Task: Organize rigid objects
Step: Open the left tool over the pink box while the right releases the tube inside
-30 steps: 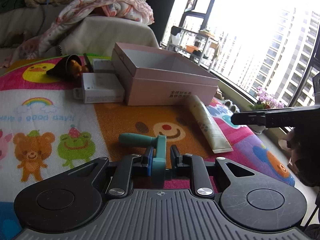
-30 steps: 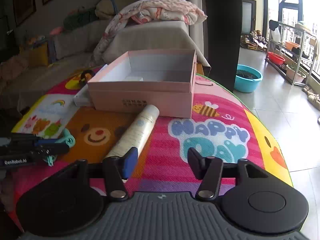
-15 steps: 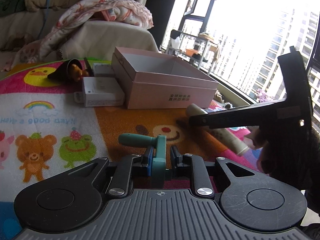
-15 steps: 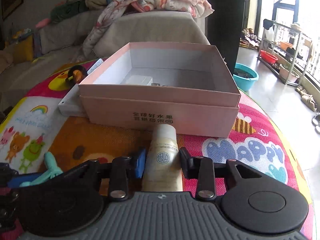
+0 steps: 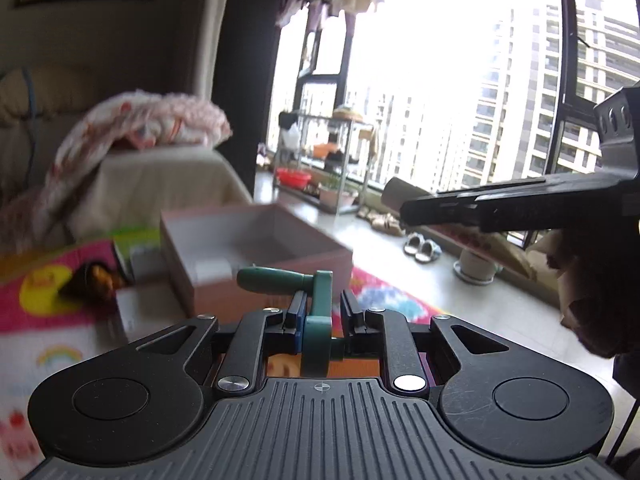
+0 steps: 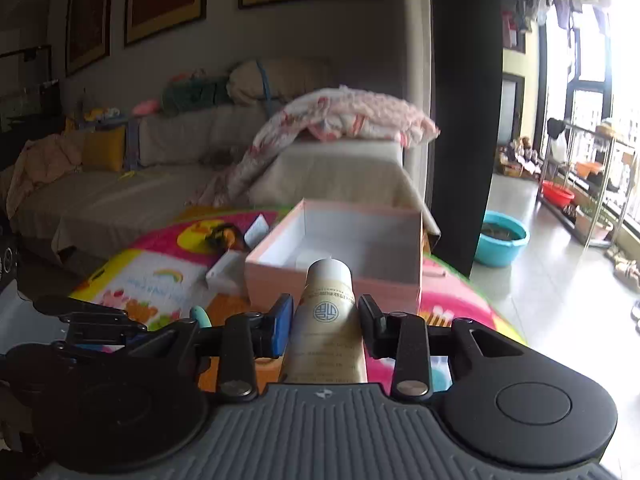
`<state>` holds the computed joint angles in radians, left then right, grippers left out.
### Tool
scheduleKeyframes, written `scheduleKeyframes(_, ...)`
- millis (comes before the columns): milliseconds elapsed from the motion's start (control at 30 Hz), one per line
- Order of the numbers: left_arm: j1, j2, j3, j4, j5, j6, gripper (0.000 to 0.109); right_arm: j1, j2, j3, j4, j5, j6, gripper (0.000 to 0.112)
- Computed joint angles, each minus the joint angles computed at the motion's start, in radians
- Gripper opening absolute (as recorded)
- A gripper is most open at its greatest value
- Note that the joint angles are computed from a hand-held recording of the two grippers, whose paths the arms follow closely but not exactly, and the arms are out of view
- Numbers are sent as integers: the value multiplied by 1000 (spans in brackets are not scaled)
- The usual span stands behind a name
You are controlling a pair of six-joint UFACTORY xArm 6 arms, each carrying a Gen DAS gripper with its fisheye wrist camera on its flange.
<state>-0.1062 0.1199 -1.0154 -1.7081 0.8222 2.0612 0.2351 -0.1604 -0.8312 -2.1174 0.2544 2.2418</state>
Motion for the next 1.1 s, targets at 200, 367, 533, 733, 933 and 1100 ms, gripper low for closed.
scheduleKeyframes(200, -80, 142, -362, -9, -23, -71, 22, -57, 132, -230, -82, 70, 50, 35)
scheduleKeyframes(367, -147, 393, -678, 155, -171, -333, 22, -119, 270, -372, -67, 56, 43, 65)
scheduleKeyframes(533, -93, 452, -637, 27, -187, -262, 23, -113, 248, -220, -213, 81, 229, 75)
scheduleKeyframes(733, -39, 530, -640, 51, -343, -355, 23, -64, 299, -151, -230, 42, 264, 76)
scheduleKeyframes(933, 4, 523, -605, 97, -356, -454, 23, 5, 338, -182, -485, 0, 611, 76)
scheduleKeyframes(1100, 1, 501, -575, 129, -358, -466, 23, 32, 343, -172, -453, -2, 575, 76)
